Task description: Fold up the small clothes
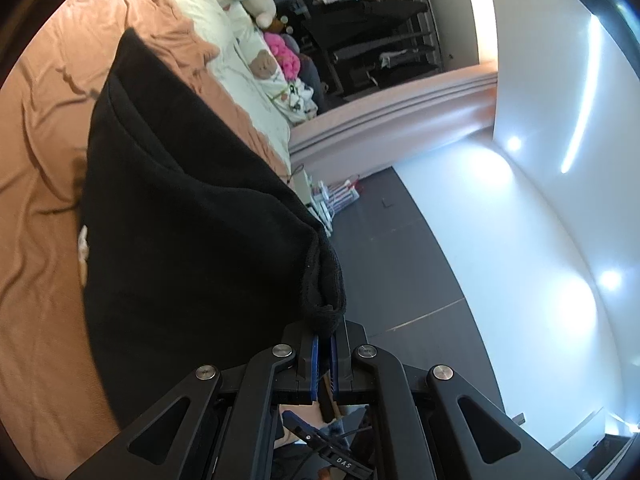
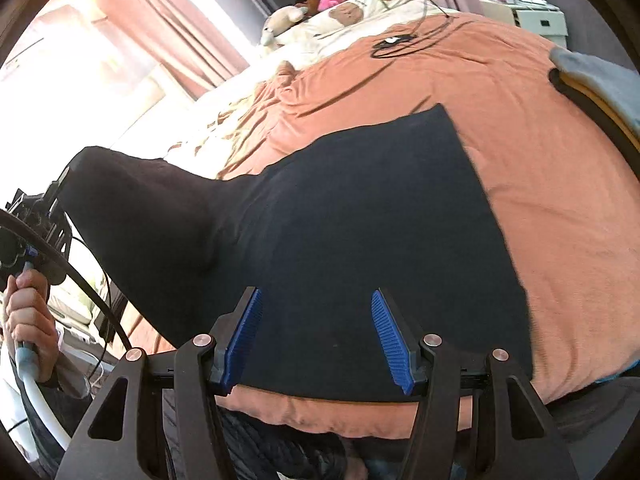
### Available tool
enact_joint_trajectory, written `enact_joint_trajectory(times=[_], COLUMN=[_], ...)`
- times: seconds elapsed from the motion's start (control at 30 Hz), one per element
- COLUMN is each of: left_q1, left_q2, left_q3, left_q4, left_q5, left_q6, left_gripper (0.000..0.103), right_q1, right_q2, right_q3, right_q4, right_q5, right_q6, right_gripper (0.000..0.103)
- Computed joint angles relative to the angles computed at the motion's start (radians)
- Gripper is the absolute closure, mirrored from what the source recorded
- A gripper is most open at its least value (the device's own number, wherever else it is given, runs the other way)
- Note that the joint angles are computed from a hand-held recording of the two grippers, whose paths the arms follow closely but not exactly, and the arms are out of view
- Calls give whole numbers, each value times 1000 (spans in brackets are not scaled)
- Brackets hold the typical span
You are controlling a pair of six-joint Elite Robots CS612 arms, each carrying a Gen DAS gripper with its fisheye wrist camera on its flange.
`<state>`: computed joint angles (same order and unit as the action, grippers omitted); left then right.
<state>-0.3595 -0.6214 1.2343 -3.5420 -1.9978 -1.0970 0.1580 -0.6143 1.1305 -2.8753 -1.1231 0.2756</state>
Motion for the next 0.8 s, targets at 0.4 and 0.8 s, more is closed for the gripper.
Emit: enact_joint_trajectory(times=[0.4,0.8], left_q1=[-44,-72], left_q2=[67,120], left_q3=[-119,-196], left_q4=[134,328], left_q5=[-60,-171], left_q6=[24,65], left_gripper=[100,75], right_q1=[-36,-53], right_q2=[-23,-24], right_q3=[58,74], right_q4=[-33,-33], right_q5=[8,51], right_q6=[62,97], right_gripper=[48,48])
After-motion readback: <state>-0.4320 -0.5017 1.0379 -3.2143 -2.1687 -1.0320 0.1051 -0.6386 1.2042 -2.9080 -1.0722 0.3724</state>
